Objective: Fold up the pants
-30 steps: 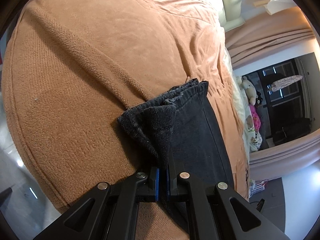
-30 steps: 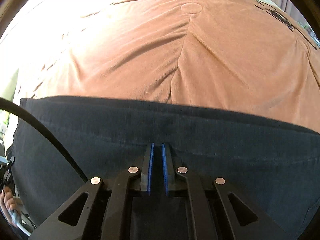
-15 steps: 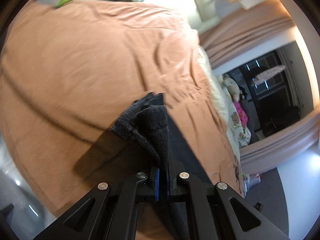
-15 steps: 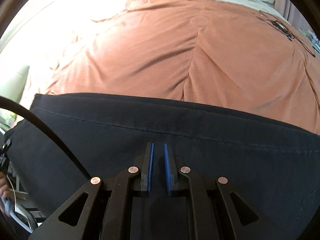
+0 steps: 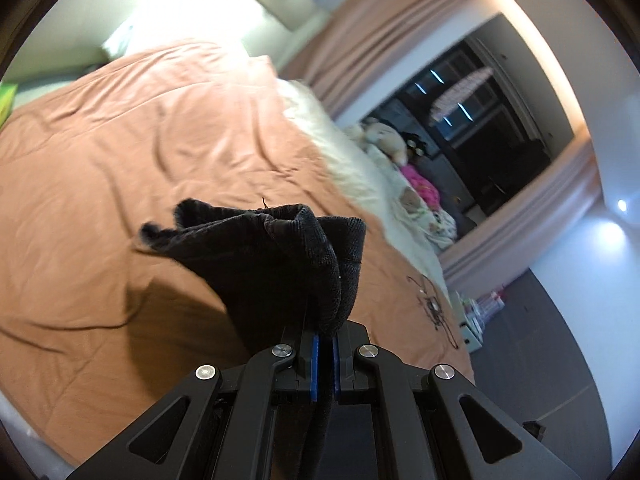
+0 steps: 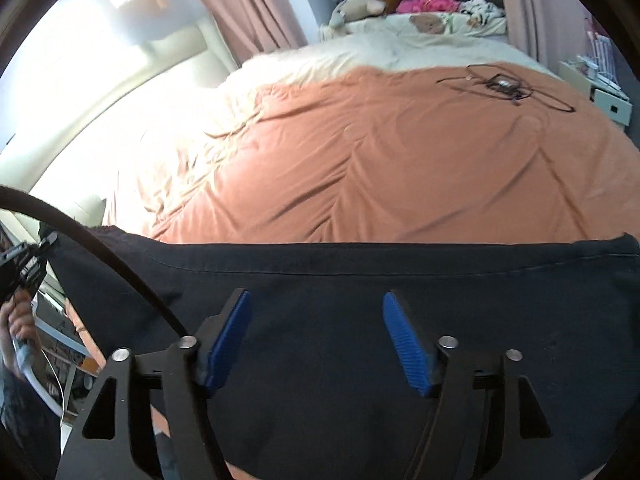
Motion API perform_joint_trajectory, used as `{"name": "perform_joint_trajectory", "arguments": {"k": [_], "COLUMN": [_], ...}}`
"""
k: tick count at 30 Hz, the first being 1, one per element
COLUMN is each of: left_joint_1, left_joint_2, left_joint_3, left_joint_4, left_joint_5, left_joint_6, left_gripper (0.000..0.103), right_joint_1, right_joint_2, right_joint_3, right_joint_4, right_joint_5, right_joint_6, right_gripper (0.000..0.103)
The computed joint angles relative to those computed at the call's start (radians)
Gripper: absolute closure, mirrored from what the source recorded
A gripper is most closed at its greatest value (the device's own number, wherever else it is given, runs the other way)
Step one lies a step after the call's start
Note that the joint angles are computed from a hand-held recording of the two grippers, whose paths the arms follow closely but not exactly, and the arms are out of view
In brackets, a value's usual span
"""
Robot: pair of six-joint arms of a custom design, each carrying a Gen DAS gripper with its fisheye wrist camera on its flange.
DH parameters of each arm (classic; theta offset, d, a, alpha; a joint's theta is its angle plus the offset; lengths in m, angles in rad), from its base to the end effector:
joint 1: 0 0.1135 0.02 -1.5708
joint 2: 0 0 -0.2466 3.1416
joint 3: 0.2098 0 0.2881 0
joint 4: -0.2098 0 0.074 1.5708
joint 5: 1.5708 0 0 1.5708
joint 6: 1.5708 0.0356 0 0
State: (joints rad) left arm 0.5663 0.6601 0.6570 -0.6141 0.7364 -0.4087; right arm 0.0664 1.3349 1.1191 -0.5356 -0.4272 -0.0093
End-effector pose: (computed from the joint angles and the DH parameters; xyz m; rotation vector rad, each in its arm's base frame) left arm 0.1723 0.0812 0.2657 -0.5986 2.0003 -0.7043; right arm 0.3265 0.0365 0.2789 -0.3016 2.2754 0.5238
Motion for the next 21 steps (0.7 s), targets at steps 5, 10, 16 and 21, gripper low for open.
{"name": "perform_joint_trajectory", "arguments": {"k": [5, 10, 16, 21], "left_joint_1": [-0.216, -0.453, -0.719, -0.896], "left_joint_2": [0.004, 0.043, 0.136, 0.231], "left_joint_3": [0.103, 0.222, 0.355, 0.458], "left_joint_4": [0.016, 0.014, 0.010, 0.022], "left_joint_5": [-0.144, -0.320, -0.524, -0.651], "left_joint_6": [-0.087, -0.140, -0.184, -0.204], "left_gripper": [0.098, 0.098, 0.098, 0.098], "right_joint_1": [-0.139, -0.278, -0.432, -0.603], "right_joint_2": [-0.129, -0.208, -0.227, -0.210], "right_joint_3": [-0.095, -0.138, -0.161, -0.151], "right_joint_4": [-0.034, -0.095, -0.147, -0.238], "right_joint_5": [-0.098, -0.207, -0.319, -0.439], "right_joint_6": [-0.044, -0.108, -0.184, -0.303], "right_gripper": [0.026, 0.026, 0.026, 0.026]}}
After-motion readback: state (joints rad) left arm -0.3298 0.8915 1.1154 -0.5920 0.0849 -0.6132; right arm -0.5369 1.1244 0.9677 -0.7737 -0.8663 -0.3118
